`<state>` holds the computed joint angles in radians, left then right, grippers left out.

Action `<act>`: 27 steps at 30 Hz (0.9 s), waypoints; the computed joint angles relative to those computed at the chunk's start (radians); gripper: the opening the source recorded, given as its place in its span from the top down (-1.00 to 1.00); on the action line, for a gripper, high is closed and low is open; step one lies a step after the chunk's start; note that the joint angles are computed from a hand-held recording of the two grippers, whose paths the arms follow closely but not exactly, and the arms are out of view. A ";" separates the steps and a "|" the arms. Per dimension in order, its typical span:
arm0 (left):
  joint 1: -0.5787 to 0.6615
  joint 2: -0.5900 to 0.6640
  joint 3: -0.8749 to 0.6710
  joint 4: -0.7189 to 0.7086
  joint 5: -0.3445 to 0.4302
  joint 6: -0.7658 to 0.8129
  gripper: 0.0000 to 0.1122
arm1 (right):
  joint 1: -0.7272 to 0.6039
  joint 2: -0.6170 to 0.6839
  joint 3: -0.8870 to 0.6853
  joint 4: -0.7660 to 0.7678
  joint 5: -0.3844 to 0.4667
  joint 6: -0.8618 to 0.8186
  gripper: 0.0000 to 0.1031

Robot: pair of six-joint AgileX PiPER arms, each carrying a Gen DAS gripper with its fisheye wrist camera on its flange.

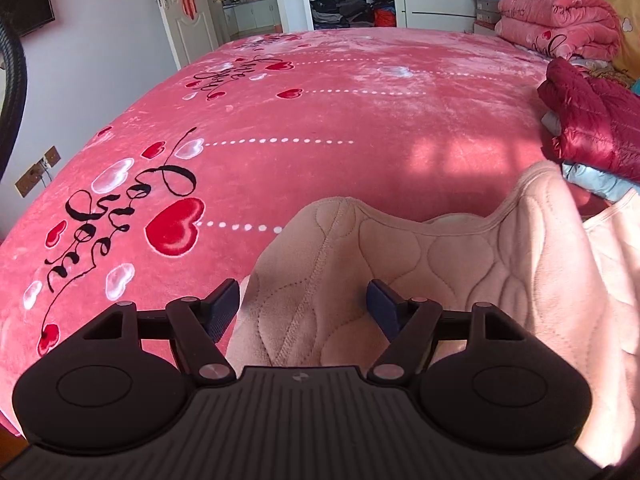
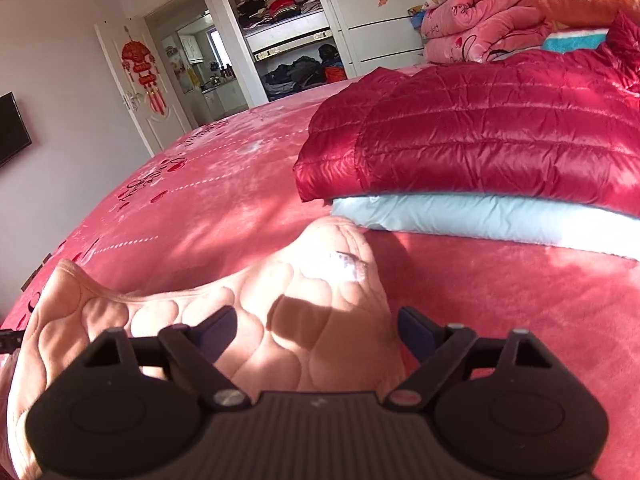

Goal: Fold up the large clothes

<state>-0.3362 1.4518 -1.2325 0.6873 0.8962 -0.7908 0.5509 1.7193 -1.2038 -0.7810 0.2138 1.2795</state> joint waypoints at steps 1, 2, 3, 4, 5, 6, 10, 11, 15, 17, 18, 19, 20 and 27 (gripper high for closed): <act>0.008 0.018 -0.002 -0.002 -0.009 -0.005 -0.48 | -0.001 0.011 -0.010 0.012 0.005 -0.018 -0.29; 0.011 0.033 -0.003 0.006 -0.015 -0.022 -0.43 | -0.001 0.020 -0.017 0.018 0.011 -0.030 -0.15; 0.024 0.009 0.026 0.010 -0.023 -0.023 -0.30 | 0.003 0.027 -0.021 0.011 0.016 -0.024 0.06; 0.012 0.020 0.032 0.043 -0.021 -0.064 -0.17 | 0.002 0.031 -0.019 -0.014 0.016 -0.001 0.17; 0.002 0.029 0.043 0.087 -0.018 -0.115 -0.11 | 0.003 0.033 -0.016 -0.056 0.018 0.039 0.27; -0.006 0.031 0.058 0.128 -0.017 -0.163 0.00 | 0.005 0.032 -0.013 -0.105 0.026 0.084 0.50; -0.048 0.036 0.092 0.263 0.037 -0.297 0.22 | 0.005 0.025 -0.002 -0.252 0.030 0.215 0.76; -0.061 0.039 0.100 0.305 0.062 -0.339 0.25 | 0.009 0.028 -0.004 -0.273 0.039 0.225 0.77; -0.039 0.043 0.123 0.367 0.095 -0.448 0.31 | 0.002 0.039 -0.017 -0.300 0.063 0.245 0.82; -0.027 0.067 0.114 0.374 0.076 -0.435 0.31 | -0.009 0.058 -0.029 -0.262 0.057 0.224 0.82; -0.043 0.081 0.107 0.389 0.092 -0.437 0.31 | -0.009 0.069 -0.038 -0.250 0.063 0.210 0.82; -0.050 0.096 0.101 0.403 0.099 -0.436 0.31 | -0.007 0.079 -0.046 -0.251 0.071 0.206 0.81; -0.043 0.113 0.100 0.413 0.092 -0.436 0.31 | -0.003 0.089 -0.055 -0.254 0.082 0.201 0.81; -0.011 0.117 0.094 0.396 0.063 -0.358 0.29 | 0.019 0.119 -0.070 -0.306 0.126 0.250 0.61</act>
